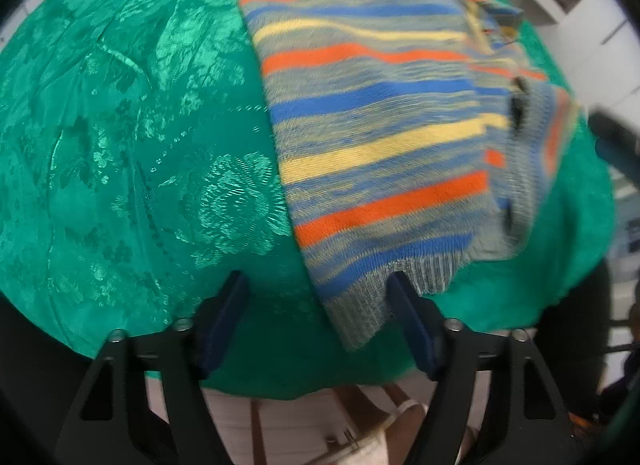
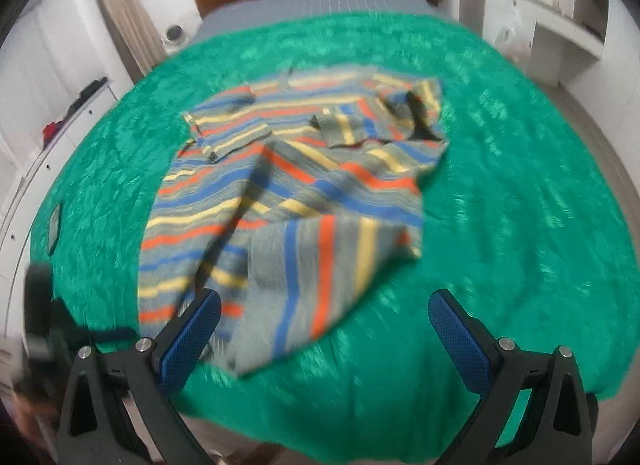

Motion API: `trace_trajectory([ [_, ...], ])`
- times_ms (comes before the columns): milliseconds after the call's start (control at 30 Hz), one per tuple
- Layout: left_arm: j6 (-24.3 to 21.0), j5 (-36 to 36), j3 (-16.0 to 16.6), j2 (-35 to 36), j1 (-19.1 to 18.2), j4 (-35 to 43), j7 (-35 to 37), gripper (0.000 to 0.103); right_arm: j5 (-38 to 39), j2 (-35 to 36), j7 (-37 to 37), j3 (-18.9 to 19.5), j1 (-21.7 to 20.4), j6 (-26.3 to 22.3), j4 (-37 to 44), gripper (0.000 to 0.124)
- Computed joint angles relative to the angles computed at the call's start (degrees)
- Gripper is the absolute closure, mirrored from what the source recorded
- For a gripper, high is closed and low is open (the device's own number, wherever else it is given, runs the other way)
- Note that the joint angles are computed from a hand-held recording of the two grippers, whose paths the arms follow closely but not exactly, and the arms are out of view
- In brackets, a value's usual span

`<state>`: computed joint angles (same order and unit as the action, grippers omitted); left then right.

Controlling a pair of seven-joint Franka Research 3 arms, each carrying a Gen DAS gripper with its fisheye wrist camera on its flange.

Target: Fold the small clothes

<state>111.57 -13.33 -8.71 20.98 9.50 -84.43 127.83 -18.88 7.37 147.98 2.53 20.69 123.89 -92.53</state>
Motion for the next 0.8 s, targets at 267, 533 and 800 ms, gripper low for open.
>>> trace_trajectory([
  [267, -5.02, -6.12, -0.37, 1.48, 2.66, 3.27, 2.42, 0.099, 7.42, 1.89, 6.44, -2.58, -1.48, 7.20, -3.04, 0.115],
  [533, -12.79, -9.10, -0.51, 5.90, 5.81, 11.46, 2.77, 0.100, 11.61, -19.78, 9.03, 1.43, -5.38, 11.23, -26.87, 0.117],
  [800, -19.74, -10.15, -1.41, 10.62, 8.14, 21.65, -1.18, 0.102, 15.51, -24.58, 3.84, 4.90, -8.01, 11.32, -31.50, 0.121],
])
